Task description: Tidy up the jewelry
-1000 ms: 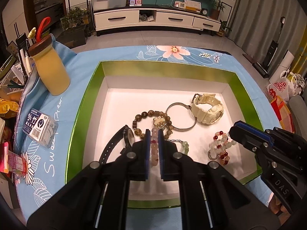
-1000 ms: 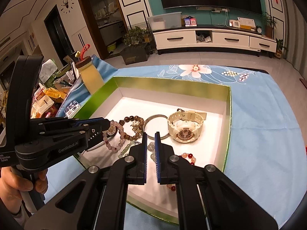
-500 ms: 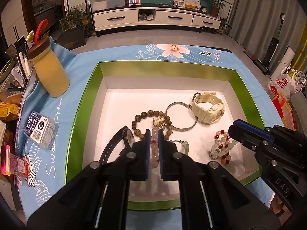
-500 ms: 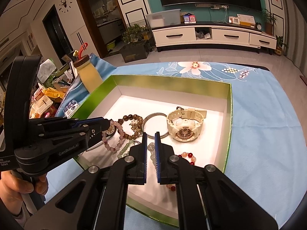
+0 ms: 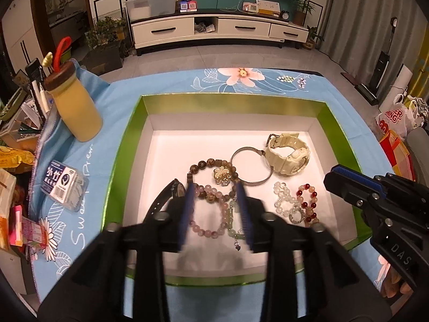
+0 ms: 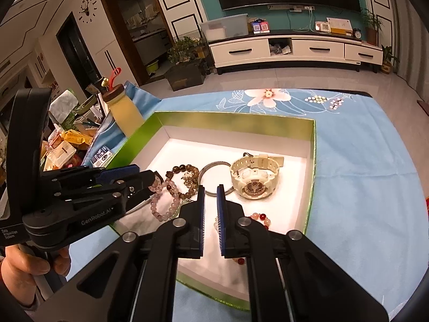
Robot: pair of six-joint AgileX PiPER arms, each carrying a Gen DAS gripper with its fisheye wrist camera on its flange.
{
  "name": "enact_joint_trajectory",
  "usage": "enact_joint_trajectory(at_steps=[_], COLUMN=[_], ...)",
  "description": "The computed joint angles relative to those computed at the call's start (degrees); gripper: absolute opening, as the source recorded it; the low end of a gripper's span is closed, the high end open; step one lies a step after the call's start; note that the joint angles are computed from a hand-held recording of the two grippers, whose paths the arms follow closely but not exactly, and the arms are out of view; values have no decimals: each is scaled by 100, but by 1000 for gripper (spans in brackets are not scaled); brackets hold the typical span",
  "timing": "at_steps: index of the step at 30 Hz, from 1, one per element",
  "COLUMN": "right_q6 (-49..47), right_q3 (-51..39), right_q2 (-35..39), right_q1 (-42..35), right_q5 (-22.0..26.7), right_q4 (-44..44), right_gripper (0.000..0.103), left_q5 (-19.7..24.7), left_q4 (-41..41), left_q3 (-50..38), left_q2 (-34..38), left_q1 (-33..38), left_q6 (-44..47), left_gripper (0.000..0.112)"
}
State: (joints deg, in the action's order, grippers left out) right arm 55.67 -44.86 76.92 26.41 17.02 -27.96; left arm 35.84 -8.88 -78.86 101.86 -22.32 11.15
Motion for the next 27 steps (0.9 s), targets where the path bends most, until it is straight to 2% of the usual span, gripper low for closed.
enact_joint_trajectory(at_steps=[1,2,3,4,5,6,8,9,10,11,15,17,21,25,27], right_q6=[-17,-21,-36,21,66,91,67,22,-34,-100,-316,-443,-611,-627,-706], right_q3=[-7,-15,-27,-45,-78,-142,-320,-414,-570,-707,-1305,-1586,-2029,-2463,-2670], right_q2=[-33,-102,-172,-236,-320,-388,-465,-499,-547,-547,-556,-550,-545,-452,-401], right_q1=[10,39,59,101,154,217,318,353,420,463,673,715,770,1005,1048], right_q5=[43,131,227,333,496,710,1126,1332,1658,1904,2912,3294,3858,4464,4677], right_q4=[16,36,73,45,14,-6,35,83,128,168,200,338,596,509,604], right_gripper=[21,35,42,52,60,64,81,85,93,102,102,102,102,102,102], left_q5=[-8,0,33,76,126,259,524,608,752,856,1457,1815,2204,2552,2651], left_q4=[80,170,271,323,354,390,483,522,611,696,926,1006,903,1998,2072], left_q3=[39,56,67,70,50,-5,-113,-149,-220,-277,-620,-828,-1063,-1264,-1361], left_q2=[-75,-125,-195,-264,-300,-349,-453,-496,-552,-584,-747,-809,-1005,-1143,-1184], left_q1=[-15,-39,-52,-46,-42,-30,-6,1,4,-7,-19,-35,-3,-411,-424], left_q6=[-55,-130,-217,-274,-307,-337,-454,-492,-570,-658,-864,-925,-871,-1534,-1537], left_gripper=[51,57,69,76,78,84,92,95,101,101,101,101,101,101,101])
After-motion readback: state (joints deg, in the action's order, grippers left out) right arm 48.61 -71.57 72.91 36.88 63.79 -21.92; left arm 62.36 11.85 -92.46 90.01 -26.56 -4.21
